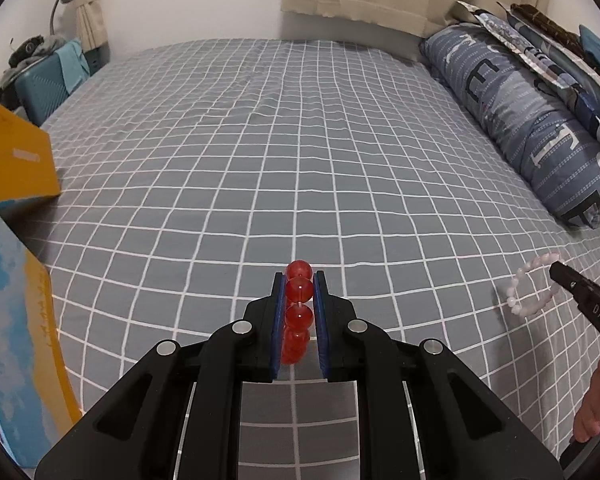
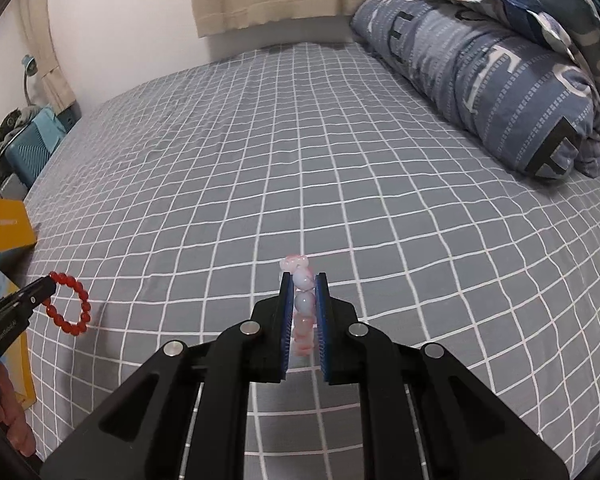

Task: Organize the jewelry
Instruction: 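Carry the red and pink bead bracelets with both tools over the box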

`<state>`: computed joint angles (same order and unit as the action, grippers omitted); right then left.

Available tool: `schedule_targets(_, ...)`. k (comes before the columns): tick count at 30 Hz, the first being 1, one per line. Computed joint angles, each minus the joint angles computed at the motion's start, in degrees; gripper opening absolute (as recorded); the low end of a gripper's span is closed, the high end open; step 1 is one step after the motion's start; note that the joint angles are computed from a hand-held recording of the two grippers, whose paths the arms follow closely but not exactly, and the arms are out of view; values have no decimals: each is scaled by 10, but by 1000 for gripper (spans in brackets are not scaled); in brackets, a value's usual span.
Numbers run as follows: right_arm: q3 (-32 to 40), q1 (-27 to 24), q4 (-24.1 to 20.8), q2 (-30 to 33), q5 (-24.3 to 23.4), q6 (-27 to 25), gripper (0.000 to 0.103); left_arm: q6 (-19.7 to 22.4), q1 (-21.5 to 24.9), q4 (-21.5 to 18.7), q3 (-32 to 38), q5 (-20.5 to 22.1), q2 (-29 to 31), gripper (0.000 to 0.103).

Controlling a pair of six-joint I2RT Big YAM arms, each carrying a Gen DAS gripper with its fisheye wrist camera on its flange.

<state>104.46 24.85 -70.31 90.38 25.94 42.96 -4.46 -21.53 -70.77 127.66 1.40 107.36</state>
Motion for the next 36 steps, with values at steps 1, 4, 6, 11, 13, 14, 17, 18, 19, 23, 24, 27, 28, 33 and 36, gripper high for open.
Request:
schedule_targets(1, 6, 2, -5, 4, -1, 0, 10, 2, 2, -3, 2, 3, 0, 13)
schedule_targets(4, 18, 4, -16, 12, -2, 1, 10, 4, 6, -4, 2, 1, -3, 13)
schedule_targets(6, 27, 7, -25, 17, -1, 2, 10, 4, 7, -5, -1, -1, -7, 13)
schedule_targets(11, 38, 14, -37, 22, 3, -1, 10, 8, 10, -7, -5, -3, -17, 13)
schedule_targets(13, 42, 17, -40, 23, 4, 0, 10, 8, 12, -8, -5, -3, -19, 13)
schedule_targets(14, 46, 19, -44, 24, 6, 1, 10, 8, 13, -10, -4, -2, -20, 13)
schedule_targets(17, 57, 25, -52, 29, 12, 2, 10, 12, 14, -15, -5, -5, -25, 13)
schedule_targets(18, 61, 26, -55, 30, 14, 2, 10, 12, 15, -17, -5, -9, -26, 13)
schedule_targets(19, 66, 28, -59, 33, 17, 2, 10, 13, 15, -19, -6, -14, -28, 13)
schedule_targets(23, 85, 37, -71, 42, 23, 3, 10, 16, 21, -23, -8, -12, -35, 13)
schedule_targets(24, 91, 39, -74, 45, 25, 3, 10, 16, 23, -23, -9, -11, -37, 13)
schedule_targets(27, 111, 48, -86, 56, 34, 2, 10, 18, 29, -23, -10, -7, -44, 13)
schedule_targets(28, 117, 51, -89, 59, 36, 2, 10, 19, 31, -22, -11, -7, -46, 13)
schedule_targets(33, 155, 65, -106, 81, 44, 2, 10, 29, 37, -21, -21, -8, -59, 13)
schedule_targets(36, 178, 73, -115, 94, 47, 3, 10, 33, 45, -19, -28, -8, -67, 13)
